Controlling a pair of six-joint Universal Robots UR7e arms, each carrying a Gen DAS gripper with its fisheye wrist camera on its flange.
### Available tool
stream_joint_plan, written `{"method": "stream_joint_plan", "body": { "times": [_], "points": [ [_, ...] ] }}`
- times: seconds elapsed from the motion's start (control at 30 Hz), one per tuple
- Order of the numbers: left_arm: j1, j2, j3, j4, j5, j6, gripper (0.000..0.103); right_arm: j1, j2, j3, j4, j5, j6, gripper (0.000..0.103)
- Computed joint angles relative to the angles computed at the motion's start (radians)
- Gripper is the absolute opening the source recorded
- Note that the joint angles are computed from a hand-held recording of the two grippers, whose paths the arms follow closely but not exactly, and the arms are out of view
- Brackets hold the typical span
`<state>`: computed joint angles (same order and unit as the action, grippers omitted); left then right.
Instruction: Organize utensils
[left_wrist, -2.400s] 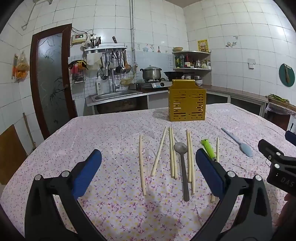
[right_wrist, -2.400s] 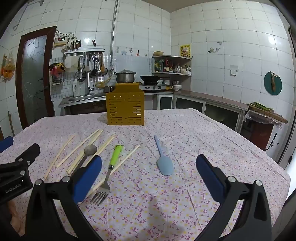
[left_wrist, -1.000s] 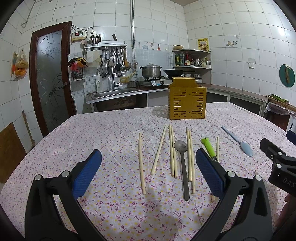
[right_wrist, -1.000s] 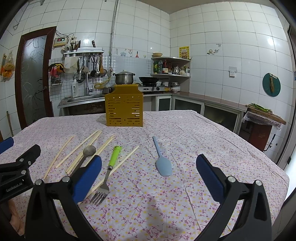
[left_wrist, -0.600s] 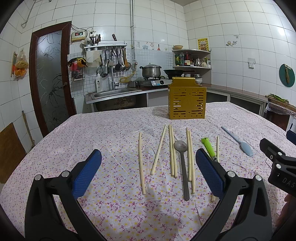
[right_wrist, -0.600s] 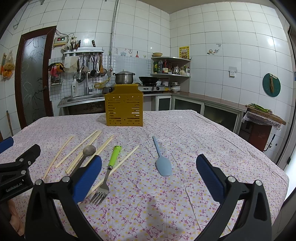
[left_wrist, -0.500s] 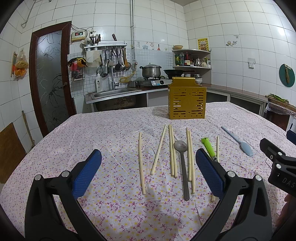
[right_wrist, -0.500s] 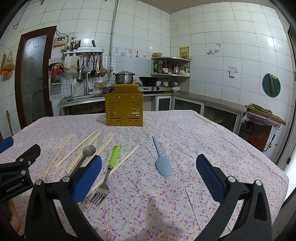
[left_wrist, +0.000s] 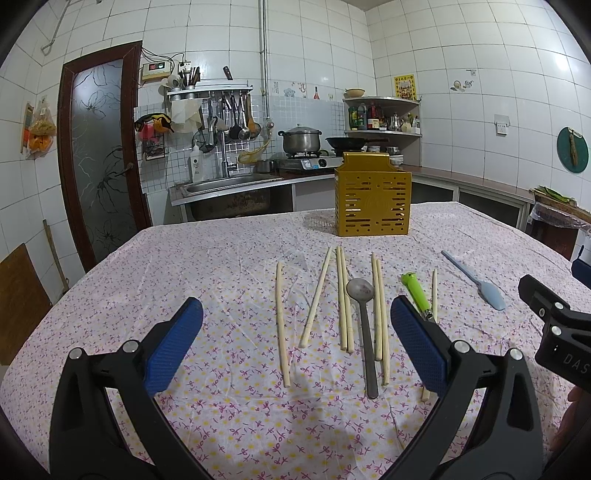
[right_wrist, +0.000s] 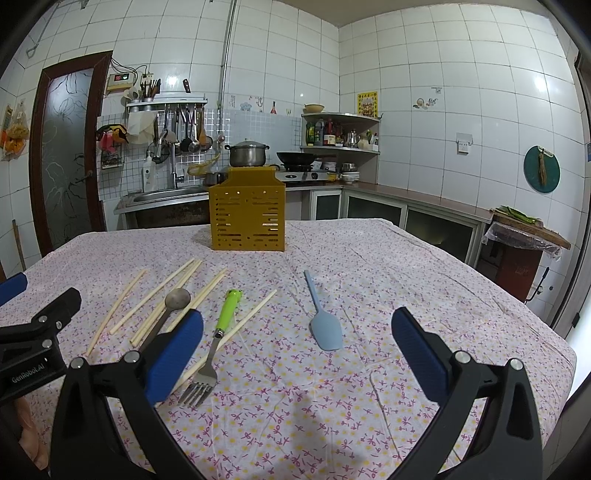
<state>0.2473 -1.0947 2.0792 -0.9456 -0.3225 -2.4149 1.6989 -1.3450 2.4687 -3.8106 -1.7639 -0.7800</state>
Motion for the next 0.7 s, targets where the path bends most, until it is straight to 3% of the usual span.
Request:
{"method": "stream_joint_plan", "body": {
  "times": [0.57, 0.63, 0.7],
  "points": [
    [0.012, -0.014, 0.012, -0.057, 0.001, 0.052, 0.098, -0.002, 0.018, -0.003, -0.009, 0.0, -0.004, 0.099],
    [0.019, -0.027, 0.02, -0.101, 0.002, 0.097, 0.098, -0.005, 0.007, -0.016, 0.047, 0.003, 0.007, 0.099],
    [0.033, -0.064, 0.05, -0.229, 0.006, 0.217, 0.098, -0.011, -0.007, -0.042, 0.132, 0.009, 0.013, 0.099]
  ]
}}
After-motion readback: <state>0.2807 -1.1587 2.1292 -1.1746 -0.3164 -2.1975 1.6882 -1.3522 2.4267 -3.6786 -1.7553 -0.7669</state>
